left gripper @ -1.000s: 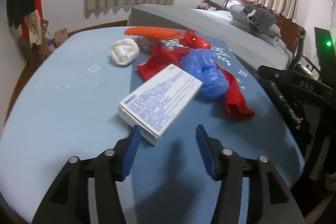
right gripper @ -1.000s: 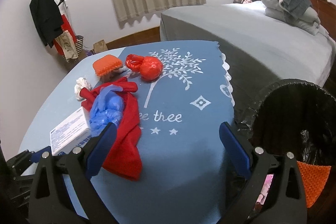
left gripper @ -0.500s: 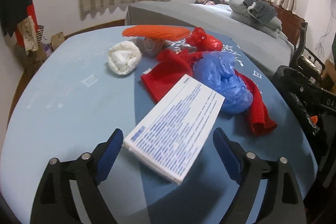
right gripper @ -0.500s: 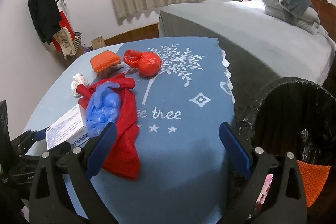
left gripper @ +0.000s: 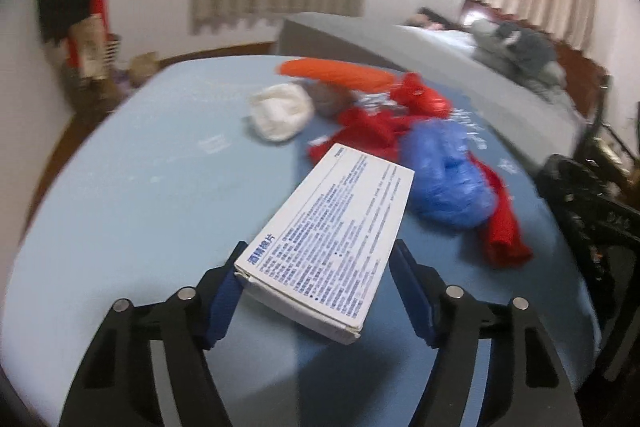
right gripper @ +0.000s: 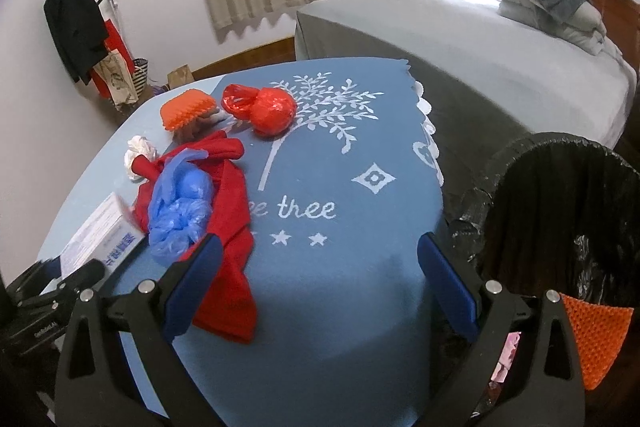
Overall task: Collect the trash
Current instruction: 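Lift the medicine box with the left gripper while the right gripper grasps the red cloth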
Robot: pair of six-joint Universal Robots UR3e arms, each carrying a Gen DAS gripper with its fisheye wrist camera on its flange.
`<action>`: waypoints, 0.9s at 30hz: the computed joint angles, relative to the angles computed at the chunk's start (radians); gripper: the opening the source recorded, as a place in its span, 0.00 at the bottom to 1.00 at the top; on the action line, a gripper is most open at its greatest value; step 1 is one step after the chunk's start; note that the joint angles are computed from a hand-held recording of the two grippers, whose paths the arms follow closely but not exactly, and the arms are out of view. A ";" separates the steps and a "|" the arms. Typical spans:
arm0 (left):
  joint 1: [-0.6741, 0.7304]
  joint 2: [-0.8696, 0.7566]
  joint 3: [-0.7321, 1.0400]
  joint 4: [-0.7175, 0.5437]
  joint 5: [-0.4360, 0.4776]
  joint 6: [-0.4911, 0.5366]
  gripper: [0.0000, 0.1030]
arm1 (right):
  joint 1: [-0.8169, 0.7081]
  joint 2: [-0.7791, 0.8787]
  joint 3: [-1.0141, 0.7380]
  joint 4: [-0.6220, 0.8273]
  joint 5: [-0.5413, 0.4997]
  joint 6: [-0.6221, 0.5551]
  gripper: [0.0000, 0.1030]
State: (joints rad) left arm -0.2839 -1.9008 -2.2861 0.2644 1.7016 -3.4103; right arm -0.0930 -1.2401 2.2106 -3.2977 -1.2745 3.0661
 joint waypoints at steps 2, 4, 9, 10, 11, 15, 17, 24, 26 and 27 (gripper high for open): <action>-0.018 0.002 0.005 -0.031 0.033 -0.010 0.68 | 0.000 0.004 -0.002 0.001 0.004 0.002 0.92; -0.014 -0.005 0.023 -0.070 0.026 -0.005 0.69 | 0.002 0.007 -0.005 0.005 0.007 -0.003 0.92; 0.016 -0.007 0.060 -0.111 -0.020 -0.007 0.77 | -0.002 0.002 -0.003 0.007 0.015 -0.009 0.92; 0.025 -0.009 0.064 -0.116 -0.037 0.001 0.77 | -0.002 0.002 -0.003 0.007 0.017 -0.008 0.92; 0.025 -0.013 0.073 -0.126 -0.045 0.004 0.77 | -0.001 0.003 -0.005 0.011 0.019 -0.008 0.92; 0.042 -0.029 0.083 -0.129 -0.090 0.022 0.70 | 0.013 0.012 -0.021 0.035 0.028 -0.020 0.92; 0.047 -0.025 0.061 -0.091 -0.098 0.016 0.67 | 0.026 0.021 -0.035 0.045 0.028 -0.022 0.92; 0.024 0.013 0.036 -0.072 0.000 -0.027 0.60 | 0.091 0.085 -0.123 0.094 0.022 -0.034 0.84; 0.014 0.010 0.047 -0.086 0.029 -0.028 0.60 | 0.114 0.114 -0.158 0.121 0.011 -0.042 0.77; 0.009 0.004 0.054 -0.093 0.042 -0.030 0.60 | 0.122 0.128 -0.177 0.138 0.009 -0.043 0.74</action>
State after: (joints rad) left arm -0.2747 -1.8968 -2.2318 0.1715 1.7438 -3.4407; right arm 0.0293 -1.1122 2.0339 -3.1600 -1.2653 3.0230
